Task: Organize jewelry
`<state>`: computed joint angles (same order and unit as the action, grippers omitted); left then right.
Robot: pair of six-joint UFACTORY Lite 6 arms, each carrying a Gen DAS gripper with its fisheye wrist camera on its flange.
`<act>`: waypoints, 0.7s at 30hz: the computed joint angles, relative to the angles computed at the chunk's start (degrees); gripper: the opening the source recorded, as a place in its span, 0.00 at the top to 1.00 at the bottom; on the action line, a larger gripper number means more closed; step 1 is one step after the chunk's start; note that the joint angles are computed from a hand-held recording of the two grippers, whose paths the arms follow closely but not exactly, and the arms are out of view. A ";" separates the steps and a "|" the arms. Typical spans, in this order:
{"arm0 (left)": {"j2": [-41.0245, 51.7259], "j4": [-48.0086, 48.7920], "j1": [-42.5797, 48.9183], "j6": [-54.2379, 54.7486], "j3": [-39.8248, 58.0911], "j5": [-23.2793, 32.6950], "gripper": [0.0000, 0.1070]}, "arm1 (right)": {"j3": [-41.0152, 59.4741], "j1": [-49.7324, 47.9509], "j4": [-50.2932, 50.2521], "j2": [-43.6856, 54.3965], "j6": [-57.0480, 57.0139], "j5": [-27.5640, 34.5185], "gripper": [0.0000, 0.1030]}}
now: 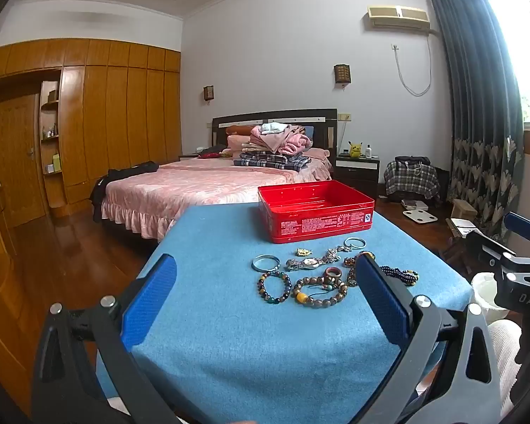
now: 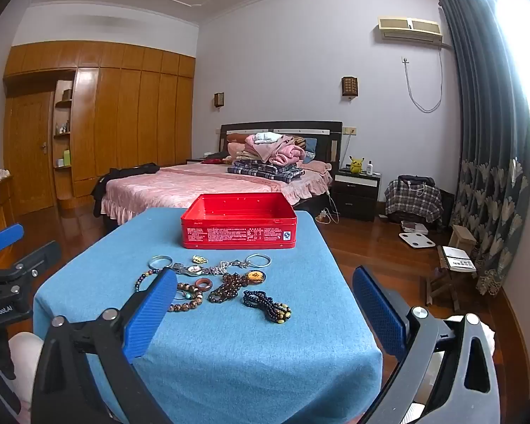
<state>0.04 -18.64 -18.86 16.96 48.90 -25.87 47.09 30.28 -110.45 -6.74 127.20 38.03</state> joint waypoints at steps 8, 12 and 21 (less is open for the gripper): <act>-0.25 1.88 0.47 -1.93 -0.23 0.28 0.08 | 0.11 -0.03 0.02 0.21 -0.03 -0.12 0.06; 1.04 0.87 0.16 -0.98 0.03 -0.57 0.09 | -0.26 -0.04 -0.28 -0.11 0.51 -0.01 0.06; 0.43 -0.45 -0.08 0.27 -0.12 -0.57 0.08 | -0.26 0.00 -0.53 0.17 0.87 0.11 0.06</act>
<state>0.47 -19.09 -18.94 17.22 48.78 -26.44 46.83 30.28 -110.98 -6.57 128.07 38.14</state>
